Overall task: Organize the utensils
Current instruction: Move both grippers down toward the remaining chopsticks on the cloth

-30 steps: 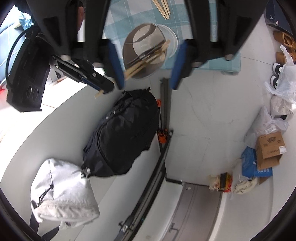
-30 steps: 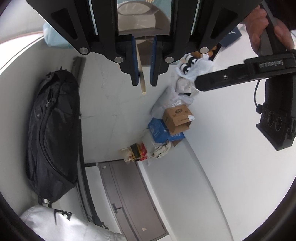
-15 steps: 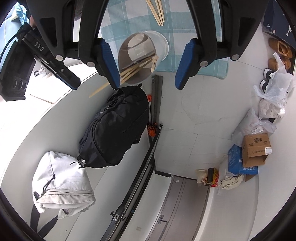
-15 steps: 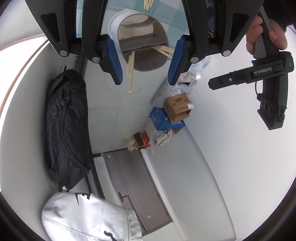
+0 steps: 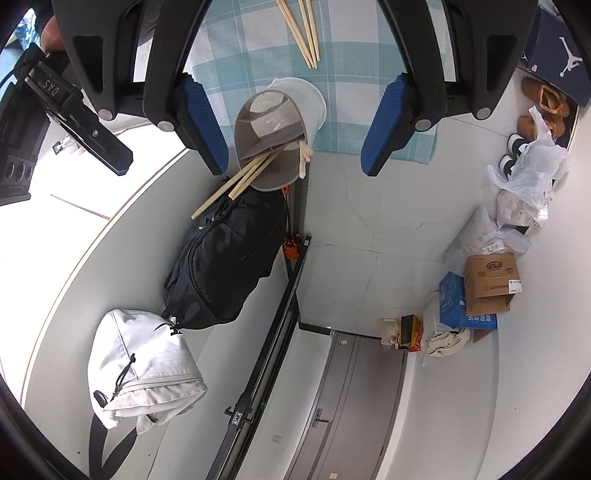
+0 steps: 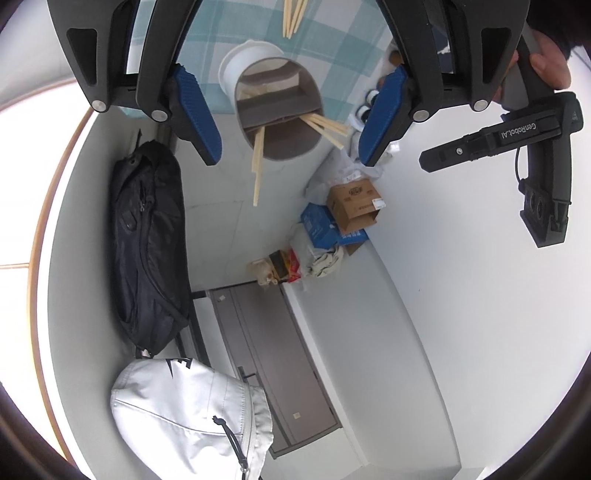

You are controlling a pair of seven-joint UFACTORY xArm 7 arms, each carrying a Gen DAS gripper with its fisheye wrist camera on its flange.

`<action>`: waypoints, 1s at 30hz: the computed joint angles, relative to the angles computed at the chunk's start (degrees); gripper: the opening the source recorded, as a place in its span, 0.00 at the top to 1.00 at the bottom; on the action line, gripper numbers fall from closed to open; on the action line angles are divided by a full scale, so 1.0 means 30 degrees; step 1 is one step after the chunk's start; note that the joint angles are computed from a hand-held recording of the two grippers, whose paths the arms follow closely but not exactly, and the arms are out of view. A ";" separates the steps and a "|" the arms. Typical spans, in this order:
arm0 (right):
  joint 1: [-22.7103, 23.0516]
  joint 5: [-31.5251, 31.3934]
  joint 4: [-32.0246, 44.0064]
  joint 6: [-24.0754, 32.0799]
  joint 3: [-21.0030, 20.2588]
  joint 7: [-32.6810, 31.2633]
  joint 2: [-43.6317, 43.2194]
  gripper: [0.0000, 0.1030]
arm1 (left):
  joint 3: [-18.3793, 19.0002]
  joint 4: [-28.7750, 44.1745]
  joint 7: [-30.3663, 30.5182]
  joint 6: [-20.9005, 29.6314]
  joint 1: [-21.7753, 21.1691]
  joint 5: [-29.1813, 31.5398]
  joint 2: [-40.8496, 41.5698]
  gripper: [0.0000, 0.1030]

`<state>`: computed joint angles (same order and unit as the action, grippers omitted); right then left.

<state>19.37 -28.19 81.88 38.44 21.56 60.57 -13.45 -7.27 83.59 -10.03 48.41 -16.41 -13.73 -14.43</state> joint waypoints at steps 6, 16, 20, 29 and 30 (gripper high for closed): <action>-0.0012 -0.0124 -0.1089 0.0110 0.0430 0.0389 -0.0924 0.18 | -0.0506 -0.1709 -0.0814 -0.0840 0.0159 0.1283 -0.1270 0.31; -0.0185 0.0103 -0.3873 -0.0287 0.1492 0.1251 -0.2226 0.12 | -0.0922 -0.5544 -0.1718 -0.2880 0.0136 0.2619 -0.3480 0.19; 0.0109 0.0399 -0.4627 0.0160 0.1752 0.1111 -0.2094 0.12 | -0.1095 -0.7287 -0.2407 -0.3507 0.0285 0.3068 -0.4164 0.19; 0.1772 0.2570 -0.5500 0.1062 0.0824 0.0251 -0.0335 0.30 | -0.0397 -0.9462 -0.2544 -0.3347 -0.0072 0.2429 -0.4484 0.19; 0.2058 0.3084 -0.5439 0.1126 0.0589 -0.0143 0.0086 0.37 | -0.0298 -0.9680 -0.2456 -0.3323 -0.0097 0.2316 -0.4499 0.19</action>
<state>25.54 -18.93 65.56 41.82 23.33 60.14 -13.20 -8.17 54.55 -17.39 38.44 -16.70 -6.78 -27.93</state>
